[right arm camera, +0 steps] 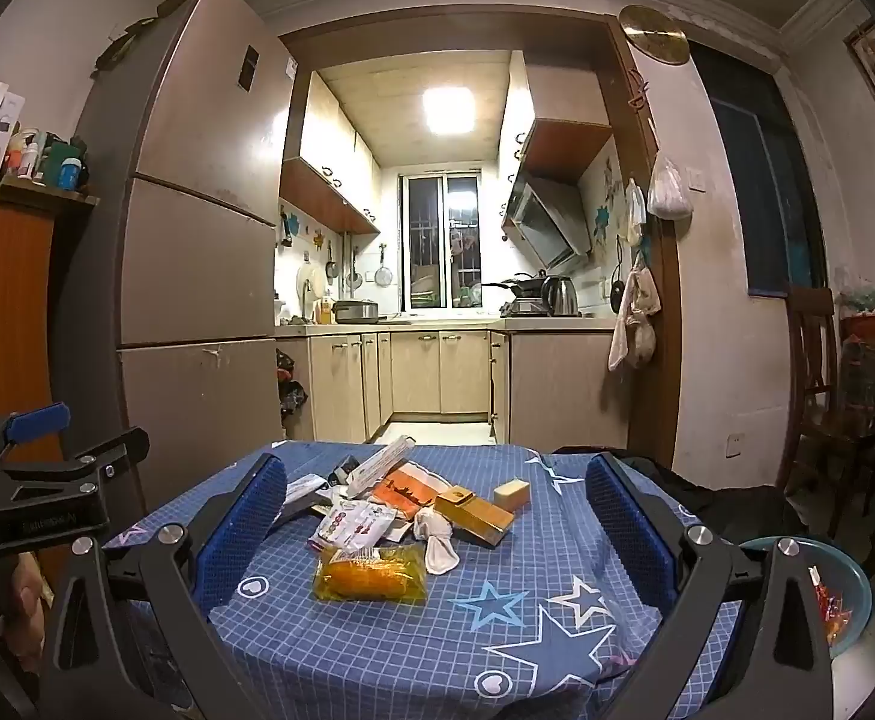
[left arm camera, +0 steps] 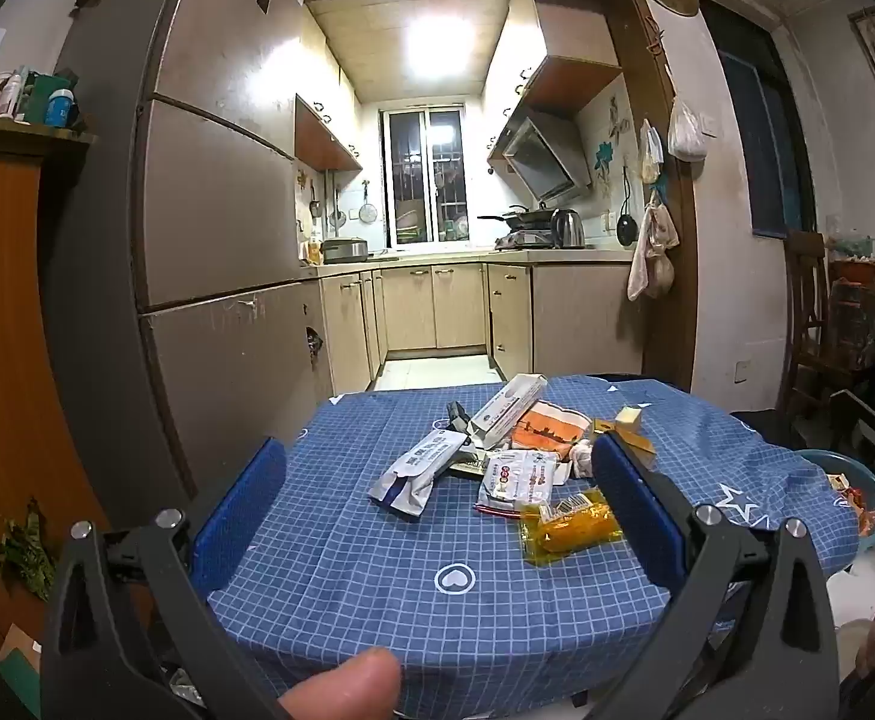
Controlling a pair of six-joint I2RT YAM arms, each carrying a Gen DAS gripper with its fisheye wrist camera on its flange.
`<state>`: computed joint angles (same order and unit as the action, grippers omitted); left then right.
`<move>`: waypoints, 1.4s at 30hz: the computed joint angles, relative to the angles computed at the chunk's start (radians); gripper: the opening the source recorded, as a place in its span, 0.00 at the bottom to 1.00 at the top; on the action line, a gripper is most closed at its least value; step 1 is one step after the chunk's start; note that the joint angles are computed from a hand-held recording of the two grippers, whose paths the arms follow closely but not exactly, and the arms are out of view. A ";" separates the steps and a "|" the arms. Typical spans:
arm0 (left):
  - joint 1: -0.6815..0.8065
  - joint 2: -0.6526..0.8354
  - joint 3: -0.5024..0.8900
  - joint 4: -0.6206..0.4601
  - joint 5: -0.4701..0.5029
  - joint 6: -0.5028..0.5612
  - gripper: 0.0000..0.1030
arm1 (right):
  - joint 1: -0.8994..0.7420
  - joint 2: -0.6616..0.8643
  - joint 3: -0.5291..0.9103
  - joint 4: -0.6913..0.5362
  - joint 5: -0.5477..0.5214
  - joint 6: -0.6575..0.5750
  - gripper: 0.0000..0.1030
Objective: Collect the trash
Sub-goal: 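Move both tools toward the items on the blue tablecloth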
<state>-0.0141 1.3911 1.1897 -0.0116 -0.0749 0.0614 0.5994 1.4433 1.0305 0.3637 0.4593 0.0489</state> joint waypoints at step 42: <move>0.119 0.307 0.354 -0.250 0.154 0.075 0.95 | -0.142 0.225 0.205 -0.241 -0.292 0.001 0.96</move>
